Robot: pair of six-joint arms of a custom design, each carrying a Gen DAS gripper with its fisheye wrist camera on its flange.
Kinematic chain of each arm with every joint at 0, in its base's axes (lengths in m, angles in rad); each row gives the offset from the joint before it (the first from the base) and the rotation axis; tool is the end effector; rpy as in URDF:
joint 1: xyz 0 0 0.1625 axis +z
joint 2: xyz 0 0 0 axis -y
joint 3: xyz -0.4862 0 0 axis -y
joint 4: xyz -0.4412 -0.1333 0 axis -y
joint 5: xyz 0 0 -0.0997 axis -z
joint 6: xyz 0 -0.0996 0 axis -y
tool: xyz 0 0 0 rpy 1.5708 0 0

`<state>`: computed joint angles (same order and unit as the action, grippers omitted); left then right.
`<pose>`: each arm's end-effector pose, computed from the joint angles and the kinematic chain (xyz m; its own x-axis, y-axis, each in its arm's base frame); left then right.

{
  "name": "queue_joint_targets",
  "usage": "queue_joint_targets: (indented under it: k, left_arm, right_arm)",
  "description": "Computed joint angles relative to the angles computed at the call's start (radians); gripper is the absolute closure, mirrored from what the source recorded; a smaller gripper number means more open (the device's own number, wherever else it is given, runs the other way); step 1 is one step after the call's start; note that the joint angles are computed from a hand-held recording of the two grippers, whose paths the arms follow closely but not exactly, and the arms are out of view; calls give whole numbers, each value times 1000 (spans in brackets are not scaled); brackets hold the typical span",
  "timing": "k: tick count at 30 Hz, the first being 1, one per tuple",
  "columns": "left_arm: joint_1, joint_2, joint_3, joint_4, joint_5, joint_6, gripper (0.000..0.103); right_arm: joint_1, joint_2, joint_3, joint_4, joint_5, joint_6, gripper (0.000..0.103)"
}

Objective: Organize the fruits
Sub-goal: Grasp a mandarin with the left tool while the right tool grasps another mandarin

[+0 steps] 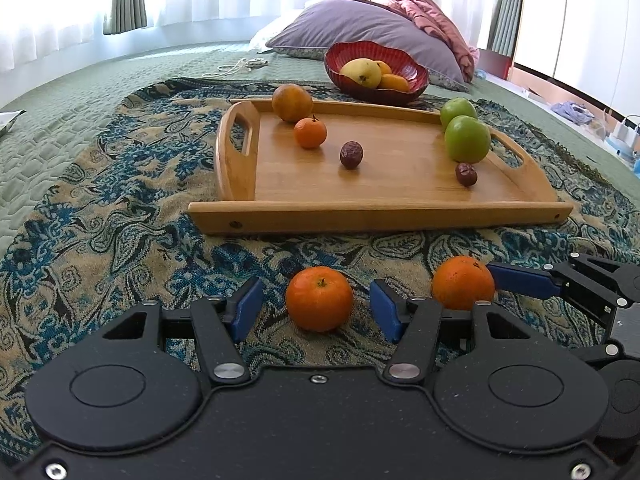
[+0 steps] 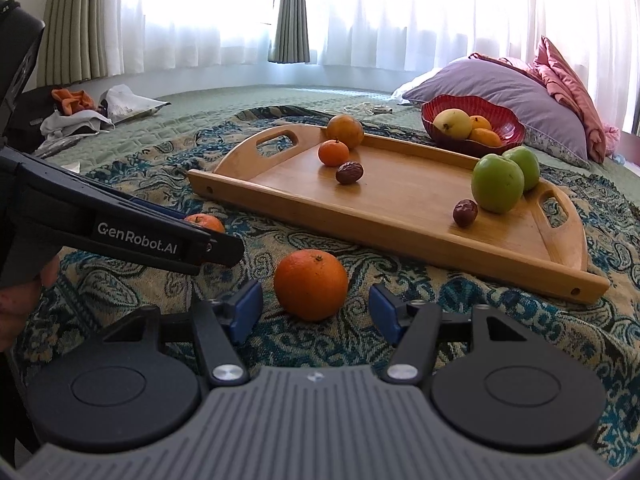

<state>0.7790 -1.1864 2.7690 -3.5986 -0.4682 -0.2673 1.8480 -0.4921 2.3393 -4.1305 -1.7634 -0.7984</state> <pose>-0.0477 -0.3594 0.1744 -0.7392 -0.1182 -0.6630 0.4635 0.6251 -0.6281 0.2323 -0.3991 -0.0410 -0.5344 -0.6248 0.5693 -0.8452 0.4017 -0.3525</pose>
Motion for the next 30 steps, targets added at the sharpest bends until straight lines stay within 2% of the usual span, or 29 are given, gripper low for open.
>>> queue_joint_targets:
  k: [7,13,15,21,27,30]
  left_arm:
    - [-7,8,6,-6,-3,-8,63]
    - [-12,-2,8,9,0,-25,70]
    - [-14,-4,9,10,2,-27,70]
    - [-19,-11,11,21,4,-30,70]
    - [-26,-11,13,26,7,-33,71]
    - [-29,-8,9,20,7,-27,71]
  right_arm:
    - [-2,-3,2,3,6,3,30]
    - [-3,-5,5,7,10,-6,34]
    - [-3,-5,6,7,13,-9,36]
    - [-3,-5,8,9,20,-23,52]
    - [-5,0,10,-10,24,-20,60]
    - [-8,3,12,-23,32,-19,60]
